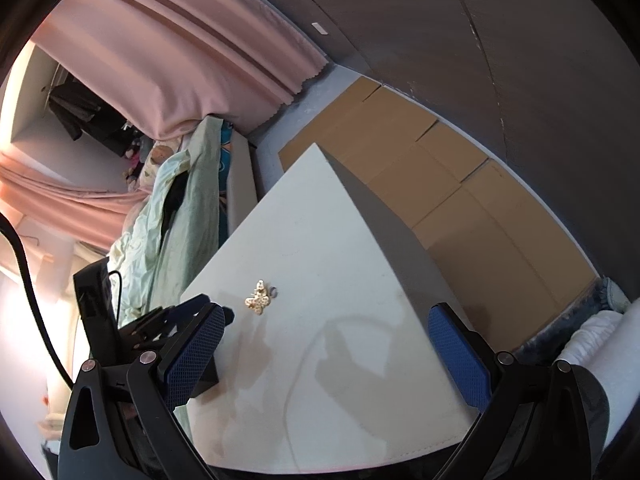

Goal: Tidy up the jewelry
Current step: 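Move the left tool to the gold butterfly brooch and close on it, then drop butterfly brooch into box with left tool while right tool grasps small silver ring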

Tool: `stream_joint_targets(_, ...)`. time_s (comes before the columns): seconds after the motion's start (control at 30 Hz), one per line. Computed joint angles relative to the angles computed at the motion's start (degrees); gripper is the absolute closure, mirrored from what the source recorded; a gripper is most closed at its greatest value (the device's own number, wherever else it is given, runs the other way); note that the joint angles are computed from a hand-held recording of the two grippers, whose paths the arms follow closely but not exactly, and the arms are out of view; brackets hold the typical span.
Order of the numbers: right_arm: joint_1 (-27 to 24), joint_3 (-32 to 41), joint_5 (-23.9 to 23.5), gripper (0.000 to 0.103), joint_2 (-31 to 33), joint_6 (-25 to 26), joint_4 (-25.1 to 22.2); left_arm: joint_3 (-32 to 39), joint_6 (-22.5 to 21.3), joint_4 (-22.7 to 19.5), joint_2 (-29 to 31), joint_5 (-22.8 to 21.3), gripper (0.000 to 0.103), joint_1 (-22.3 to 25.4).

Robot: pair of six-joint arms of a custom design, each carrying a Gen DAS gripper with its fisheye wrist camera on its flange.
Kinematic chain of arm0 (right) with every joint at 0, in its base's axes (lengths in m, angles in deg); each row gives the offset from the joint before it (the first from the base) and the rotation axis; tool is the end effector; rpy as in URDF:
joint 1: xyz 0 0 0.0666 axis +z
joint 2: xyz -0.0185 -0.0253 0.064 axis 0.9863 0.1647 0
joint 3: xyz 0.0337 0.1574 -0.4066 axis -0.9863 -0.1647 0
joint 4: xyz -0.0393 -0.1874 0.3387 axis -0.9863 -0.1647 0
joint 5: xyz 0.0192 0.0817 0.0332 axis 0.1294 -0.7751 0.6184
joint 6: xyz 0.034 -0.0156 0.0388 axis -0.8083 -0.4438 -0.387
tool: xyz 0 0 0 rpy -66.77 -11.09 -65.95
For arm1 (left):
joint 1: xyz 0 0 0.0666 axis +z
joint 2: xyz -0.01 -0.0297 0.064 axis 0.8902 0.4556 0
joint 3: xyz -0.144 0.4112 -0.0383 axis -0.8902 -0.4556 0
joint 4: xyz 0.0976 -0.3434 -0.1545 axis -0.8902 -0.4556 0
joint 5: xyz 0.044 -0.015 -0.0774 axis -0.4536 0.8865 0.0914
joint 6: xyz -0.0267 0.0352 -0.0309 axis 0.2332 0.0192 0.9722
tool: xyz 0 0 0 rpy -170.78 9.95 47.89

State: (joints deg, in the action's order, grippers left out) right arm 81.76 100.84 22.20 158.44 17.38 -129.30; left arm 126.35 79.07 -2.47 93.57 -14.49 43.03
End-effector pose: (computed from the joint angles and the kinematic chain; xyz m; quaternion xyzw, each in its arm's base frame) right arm 0.4455 0.0312 0.5075 0.0028 0.9139 0.3444 0.2147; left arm 0.4092 -0.1471 0.5241 0.0931 0.9716 -0.0367 0.2145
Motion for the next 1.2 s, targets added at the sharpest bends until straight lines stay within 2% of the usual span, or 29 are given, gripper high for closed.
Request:
stream_joint_targets(0.13, 0.22, 0.17, 1.70, 0.003, 0.36, 1.13, -0.25, -0.28, -1.14, -0.05, 1.08, 0.91, 0.058, 0.41)
stream_joint_targets(0.23, 0.52, 0.43, 1.86, 0.014, 0.85, 2.29, -1.19, -0.43, -1.89, -0.34, 2.03, 0.93, 0.068, 0.57)
stream_joint_targets(0.5, 0.85, 0.40, 2.24, 0.015, 1.33, 2.33, -1.50, -0.39, -2.52, 0.18, 3.12, 2.26, 0.077, 2.11)
stream_joint_targets(0.57, 0.87, 0.37, 2.21, 0.015, 1.32, 2.22, -1.44, -0.53, -1.97, 0.42, 3.06, 2.33, 0.087, 2.29)
stream_joint_targets(0.67, 1.20, 0.48, 2.13, 0.015, 1.28, 2.22, -1.38, -0.77, -0.63, 0.14, 2.82, 3.65, 0.094, 2.98)
stream_joint_targets(0.7, 1.33, 0.55, 2.12, 0.015, 1.28, 2.28, -1.39, -0.83, -0.58, 0.36, 2.79, 4.04, 0.103, 3.06)
stream_joint_targets(1.03, 4.14, 1.69, 3.19, 0.018, 2.66, 4.29, -1.93, -1.52, 0.95, 1.35, 0.38, 4.37, 0.103, 3.68)
stream_joint_targets(1.2, 6.35, 3.69, 3.92, 0.028, 4.14, 6.27, -3.34, -1.44, 1.37, 1.38, -1.46, 4.35, 0.103, 4.56)
